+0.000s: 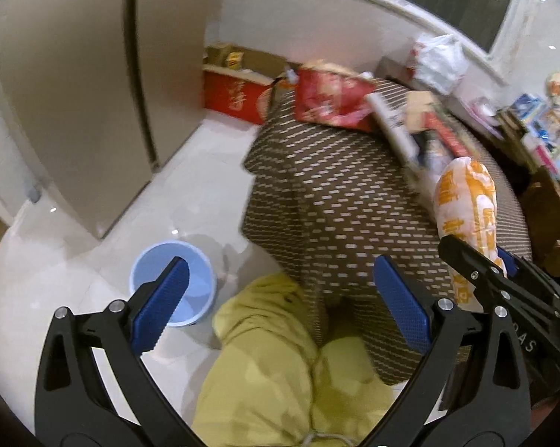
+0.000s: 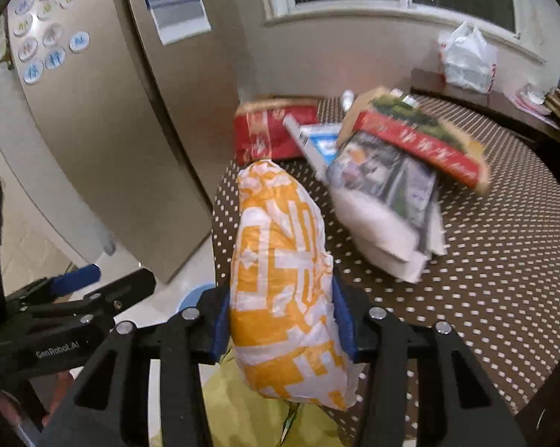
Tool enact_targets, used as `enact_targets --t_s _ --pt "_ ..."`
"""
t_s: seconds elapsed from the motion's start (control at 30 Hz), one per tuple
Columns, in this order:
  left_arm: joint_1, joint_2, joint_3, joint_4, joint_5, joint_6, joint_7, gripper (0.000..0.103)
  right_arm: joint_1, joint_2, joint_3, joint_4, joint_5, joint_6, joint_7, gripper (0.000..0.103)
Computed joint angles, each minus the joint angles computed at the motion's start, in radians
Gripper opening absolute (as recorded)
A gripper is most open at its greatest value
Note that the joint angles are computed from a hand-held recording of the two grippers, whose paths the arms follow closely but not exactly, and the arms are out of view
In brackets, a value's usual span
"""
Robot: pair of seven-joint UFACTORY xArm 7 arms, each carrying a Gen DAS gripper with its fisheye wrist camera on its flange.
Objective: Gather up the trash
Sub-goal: 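Grasp the folded newspaper with the left gripper while the right gripper holds the snack bag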
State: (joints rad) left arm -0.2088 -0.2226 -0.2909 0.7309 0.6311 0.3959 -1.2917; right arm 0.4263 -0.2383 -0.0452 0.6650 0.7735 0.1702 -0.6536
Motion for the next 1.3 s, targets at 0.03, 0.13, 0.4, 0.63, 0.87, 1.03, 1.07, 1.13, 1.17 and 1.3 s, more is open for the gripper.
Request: enact_targets --t_s 0.03,0.13,0.4,0.63,0.87,1.03,1.07,1.13,1.17,1.3 --pt "-0.009 0.0 0.001 0.004 -0.002 -0.02 0.019 0.097 -0.004 -0.036 0.0 -0.024 0.006 -0.024 0.003 0.046" --pt "-0.021 0.03 -0.001 0.035 -0.01 -0.05 0.058 0.097 -0.001 -0.118 -0.027 -0.075 -0.007 -0.062 0.036 0.046" --pt "-0.127 0.244 0.068 0.193 -0.229 -0.171 0.359 0.097 -0.163 -0.181 0.009 -0.146 -0.161 -0.119 0.268 0.046" --pt "-0.176 0.443 0.104 0.409 -0.415 -0.156 0.566 0.097 -0.148 -0.128 -0.088 -0.121 -0.238 -0.111 0.332 0.046" --pt "-0.21 0.62 0.145 0.633 -0.521 -0.09 0.627 0.097 -0.12 -0.06 -0.178 -0.074 -0.269 -0.114 0.352 0.045" --pt "-0.283 0.684 0.22 0.711 -0.473 -0.079 0.595 0.071 -0.108 -0.008 -0.207 -0.03 -0.233 -0.106 0.312 0.045" --pt "-0.286 0.694 0.22 0.726 -0.456 -0.071 0.619 0.058 -0.099 0.006 -0.218 -0.017 -0.21 -0.1 0.29 0.045" --pt "-0.329 0.7 0.26 0.737 -0.389 -0.064 0.616 0.051 -0.09 0.027 -0.223 0.002 -0.158 -0.089 0.243 0.045" --pt "-0.345 0.692 0.276 0.728 -0.367 -0.07 0.597 0.049 -0.091 0.035 -0.222 0.01 -0.134 -0.084 0.222 0.046" --pt "-0.364 0.643 0.293 0.674 -0.308 -0.116 0.564 0.04 -0.131 0.045 -0.182 0.018 -0.085 -0.067 0.191 0.046"
